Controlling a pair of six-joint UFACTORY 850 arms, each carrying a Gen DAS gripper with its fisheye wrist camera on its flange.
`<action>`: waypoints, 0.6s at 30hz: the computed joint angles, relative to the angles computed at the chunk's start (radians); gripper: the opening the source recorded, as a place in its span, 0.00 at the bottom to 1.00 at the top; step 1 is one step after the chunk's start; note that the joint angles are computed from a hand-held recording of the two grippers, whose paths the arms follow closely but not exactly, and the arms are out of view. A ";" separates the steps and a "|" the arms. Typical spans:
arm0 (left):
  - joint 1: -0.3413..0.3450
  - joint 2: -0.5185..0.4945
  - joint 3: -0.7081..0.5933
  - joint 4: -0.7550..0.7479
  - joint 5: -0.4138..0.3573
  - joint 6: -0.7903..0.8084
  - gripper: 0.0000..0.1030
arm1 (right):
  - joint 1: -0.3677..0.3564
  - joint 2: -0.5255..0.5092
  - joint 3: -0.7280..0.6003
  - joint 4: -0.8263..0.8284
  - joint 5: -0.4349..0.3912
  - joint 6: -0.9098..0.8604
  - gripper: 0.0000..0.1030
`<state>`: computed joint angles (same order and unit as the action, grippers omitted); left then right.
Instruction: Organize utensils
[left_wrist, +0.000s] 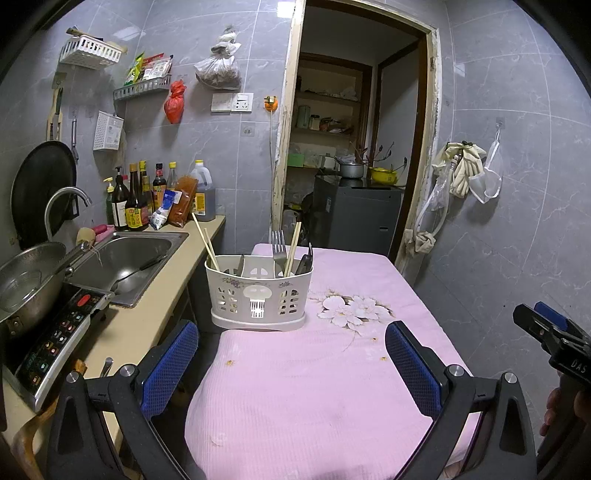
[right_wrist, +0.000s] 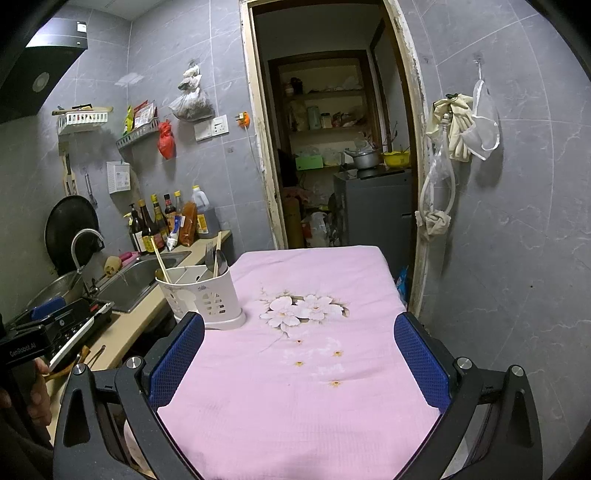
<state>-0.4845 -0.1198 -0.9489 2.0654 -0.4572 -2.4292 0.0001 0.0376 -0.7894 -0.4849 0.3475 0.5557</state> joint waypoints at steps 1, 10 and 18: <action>0.000 0.000 0.000 -0.001 0.001 0.000 0.99 | 0.001 0.000 0.000 0.000 0.000 0.000 0.98; 0.004 0.001 0.010 0.009 -0.002 -0.020 0.99 | 0.005 -0.001 0.000 0.012 -0.001 -0.010 0.98; 0.011 0.001 0.015 0.022 -0.001 -0.033 0.99 | 0.014 0.001 0.007 0.028 0.001 -0.026 0.98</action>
<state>-0.4737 -0.1184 -0.9343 2.0875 -0.4577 -2.4622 0.0138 0.0381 -0.7820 -0.4573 0.3486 0.5301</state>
